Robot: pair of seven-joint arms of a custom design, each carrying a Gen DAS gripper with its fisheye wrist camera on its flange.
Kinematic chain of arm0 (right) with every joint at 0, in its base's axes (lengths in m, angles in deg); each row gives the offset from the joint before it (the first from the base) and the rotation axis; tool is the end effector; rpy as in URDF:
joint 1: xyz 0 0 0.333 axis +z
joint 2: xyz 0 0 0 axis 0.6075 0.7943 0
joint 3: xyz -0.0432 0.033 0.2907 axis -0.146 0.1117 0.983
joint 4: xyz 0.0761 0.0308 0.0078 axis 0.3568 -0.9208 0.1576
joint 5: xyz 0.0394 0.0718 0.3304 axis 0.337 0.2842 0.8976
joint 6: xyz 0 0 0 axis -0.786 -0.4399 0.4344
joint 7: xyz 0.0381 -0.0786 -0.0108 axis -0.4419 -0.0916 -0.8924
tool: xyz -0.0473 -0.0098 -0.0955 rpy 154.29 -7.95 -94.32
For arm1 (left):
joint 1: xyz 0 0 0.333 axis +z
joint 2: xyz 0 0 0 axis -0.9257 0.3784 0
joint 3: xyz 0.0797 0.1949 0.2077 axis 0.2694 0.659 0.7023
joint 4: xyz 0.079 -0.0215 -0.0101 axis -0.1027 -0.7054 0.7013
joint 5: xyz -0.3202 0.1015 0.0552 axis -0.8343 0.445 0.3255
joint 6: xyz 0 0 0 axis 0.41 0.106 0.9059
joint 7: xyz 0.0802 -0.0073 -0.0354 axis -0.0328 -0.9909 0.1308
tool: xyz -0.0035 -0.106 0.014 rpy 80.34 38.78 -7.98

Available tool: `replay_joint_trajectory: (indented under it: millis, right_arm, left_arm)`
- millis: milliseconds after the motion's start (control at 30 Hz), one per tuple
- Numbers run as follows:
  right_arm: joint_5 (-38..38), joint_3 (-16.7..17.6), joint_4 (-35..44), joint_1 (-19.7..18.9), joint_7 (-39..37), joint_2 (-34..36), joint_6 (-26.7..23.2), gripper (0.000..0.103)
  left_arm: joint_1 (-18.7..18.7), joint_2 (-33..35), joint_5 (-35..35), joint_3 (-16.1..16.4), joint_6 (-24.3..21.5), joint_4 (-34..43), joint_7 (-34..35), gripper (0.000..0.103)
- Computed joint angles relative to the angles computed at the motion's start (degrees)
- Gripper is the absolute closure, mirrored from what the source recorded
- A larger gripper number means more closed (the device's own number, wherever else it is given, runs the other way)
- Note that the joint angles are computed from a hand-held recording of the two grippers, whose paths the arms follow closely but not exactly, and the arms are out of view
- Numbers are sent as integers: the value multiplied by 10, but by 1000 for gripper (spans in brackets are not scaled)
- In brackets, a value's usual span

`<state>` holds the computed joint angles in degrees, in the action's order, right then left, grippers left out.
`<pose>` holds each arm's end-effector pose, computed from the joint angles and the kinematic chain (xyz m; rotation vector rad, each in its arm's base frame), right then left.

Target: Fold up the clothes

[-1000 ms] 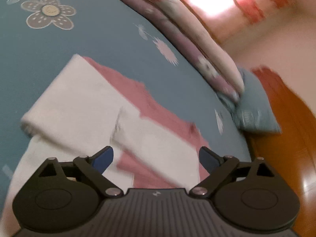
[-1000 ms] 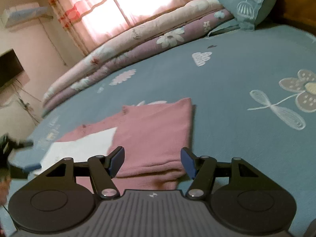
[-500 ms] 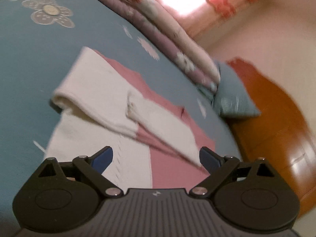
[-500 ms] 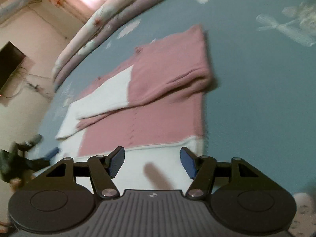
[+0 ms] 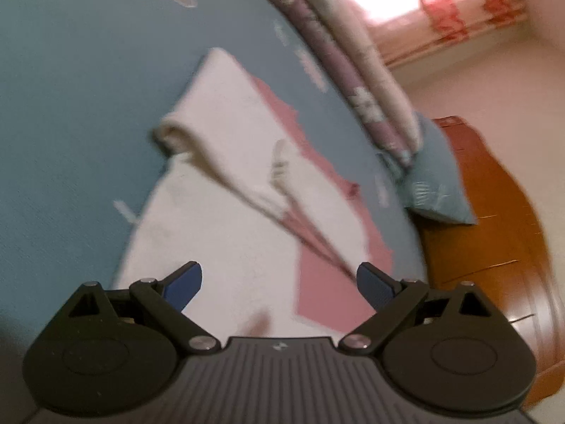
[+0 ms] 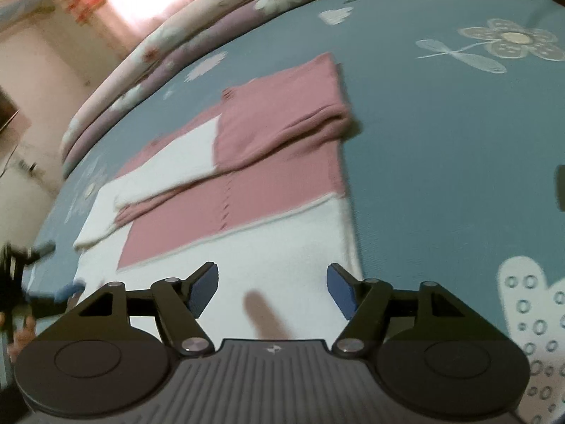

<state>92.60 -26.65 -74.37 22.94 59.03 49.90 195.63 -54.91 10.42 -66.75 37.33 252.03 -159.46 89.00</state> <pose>0.6396 0.1167 0.3090 -1.4494 1.8214 -0.1444 0.6813 -0.1850 0.2992 2.2479 -1.4042 1.4381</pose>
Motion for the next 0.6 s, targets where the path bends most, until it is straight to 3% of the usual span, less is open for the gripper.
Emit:
replay_joint_trajectory:
  millis: [33,100,167,200,233,300,367,433,467,600]
  right_arm:
    - [6,-7,-1,6,9,-1,9,31]
    - [4,14,-13,-13,16,3,42,31]
    - [-14,-4,-21,1,21,-1,72,29]
    - [-23,1,-22,-3,18,0,76,29]
    - [-58,26,-26,-28,35,9,82,29]
    - [-69,86,-23,-76,9,35,79,25]
    - [-117,81,-11,-75,47,43,62,23]
    - [-96,11,7,-13,55,24,35,23]
    - [-93,-9,13,3,59,22,25,23]
    - [-94,-2,15,1,61,31,37,20]
  left_arm:
    - [3,5,-8,-4,5,0,11,8]
    - [37,19,5,-43,26,-19,5,8]
    - [50,19,18,-55,77,-46,-4,8]
    - [67,30,39,-76,91,-54,0,8]
    - [83,43,63,-97,103,-61,4,8]
    - [125,99,130,-164,60,-49,25,6]
    - [121,118,160,-175,1,-23,28,6]
    - [89,98,131,-139,-38,-1,36,6]
    - [81,94,130,-131,-31,-2,47,6]
    - [86,91,99,-136,-51,2,67,6]
